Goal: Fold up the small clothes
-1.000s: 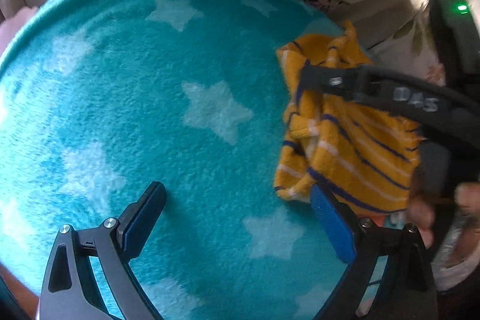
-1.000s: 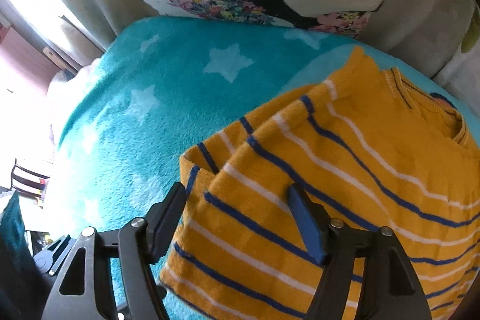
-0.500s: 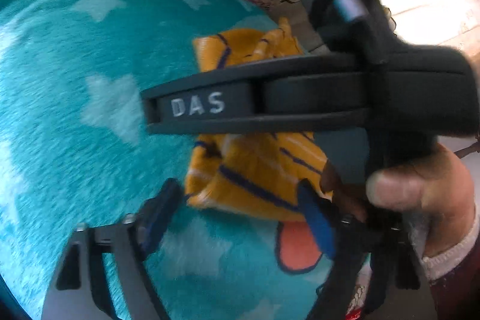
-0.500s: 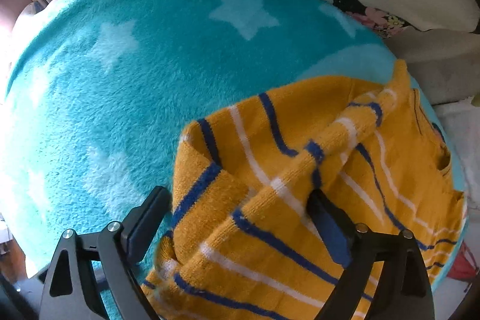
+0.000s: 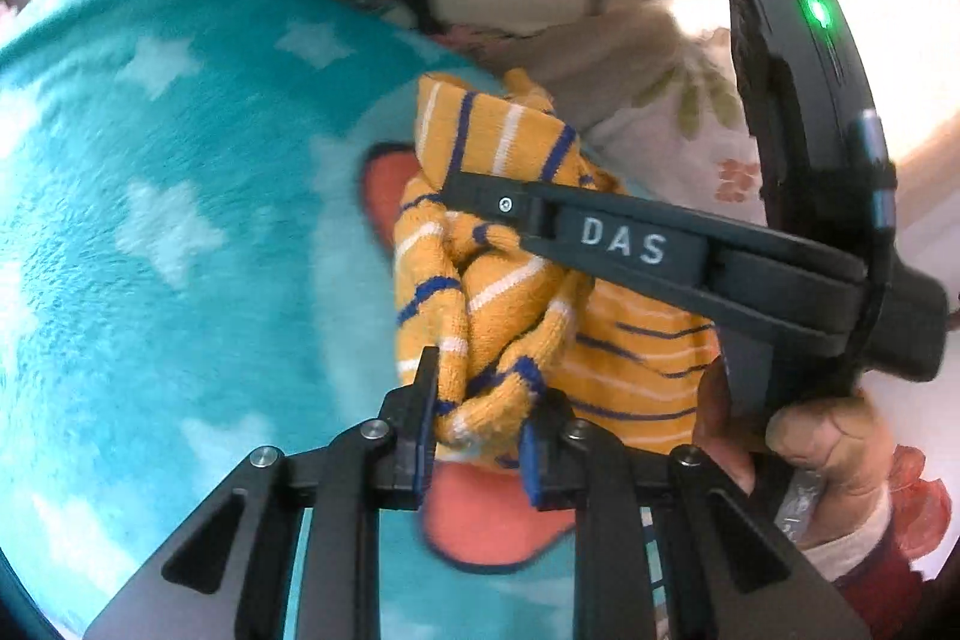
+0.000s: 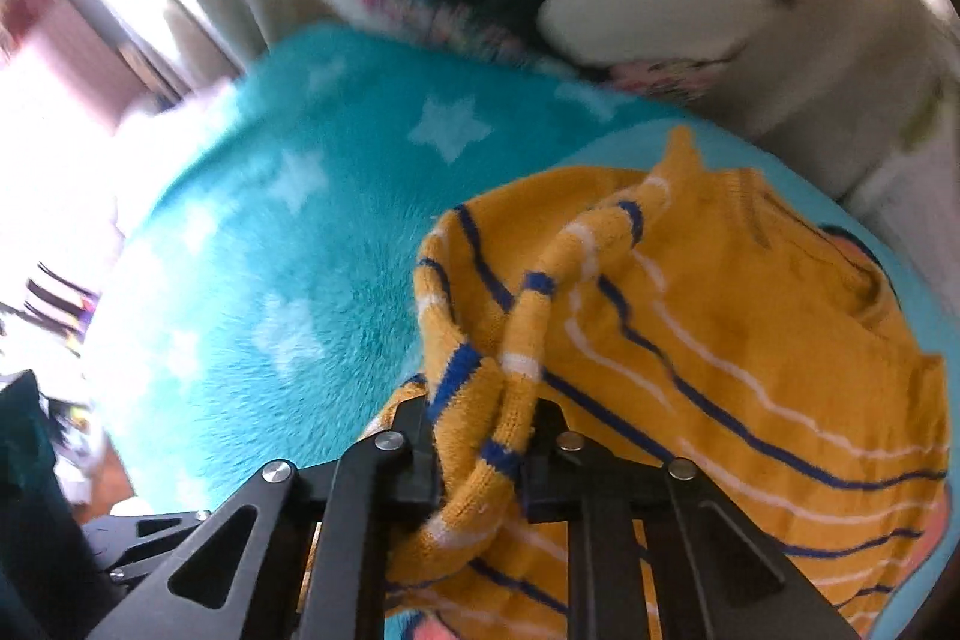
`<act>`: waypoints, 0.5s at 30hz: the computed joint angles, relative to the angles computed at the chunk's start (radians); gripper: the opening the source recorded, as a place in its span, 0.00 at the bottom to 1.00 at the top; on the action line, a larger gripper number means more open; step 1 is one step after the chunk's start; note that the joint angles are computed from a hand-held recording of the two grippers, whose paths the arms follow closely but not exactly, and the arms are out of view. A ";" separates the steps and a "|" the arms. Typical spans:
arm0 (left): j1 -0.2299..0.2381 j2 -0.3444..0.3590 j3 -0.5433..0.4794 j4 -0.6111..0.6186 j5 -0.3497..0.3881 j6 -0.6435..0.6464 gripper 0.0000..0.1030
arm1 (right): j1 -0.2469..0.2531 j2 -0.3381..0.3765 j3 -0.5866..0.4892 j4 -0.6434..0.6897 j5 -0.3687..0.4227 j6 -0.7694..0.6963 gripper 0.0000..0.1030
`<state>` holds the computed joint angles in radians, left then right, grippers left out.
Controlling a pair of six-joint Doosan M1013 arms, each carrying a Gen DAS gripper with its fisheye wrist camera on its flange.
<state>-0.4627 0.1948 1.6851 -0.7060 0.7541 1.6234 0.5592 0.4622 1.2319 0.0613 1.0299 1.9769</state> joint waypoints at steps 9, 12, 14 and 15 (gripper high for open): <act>-0.199 0.019 -0.124 0.133 -0.015 -0.067 0.21 | -0.134 -0.290 0.346 0.050 -0.256 0.019 0.15; -0.242 0.031 -0.150 0.109 0.020 -0.043 0.21 | -0.188 -0.367 0.461 0.062 -0.284 0.061 0.15; -0.269 0.029 -0.154 0.171 0.033 -0.074 0.21 | -0.218 -0.401 0.528 0.092 -0.304 0.081 0.15; -0.279 0.032 -0.158 0.217 0.039 -0.100 0.21 | -0.232 -0.419 0.567 0.112 -0.317 0.093 0.15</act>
<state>-0.7420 0.2270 1.5268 -0.4888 0.7931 1.5231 0.3272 0.0436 1.7992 0.1730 0.7133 2.0700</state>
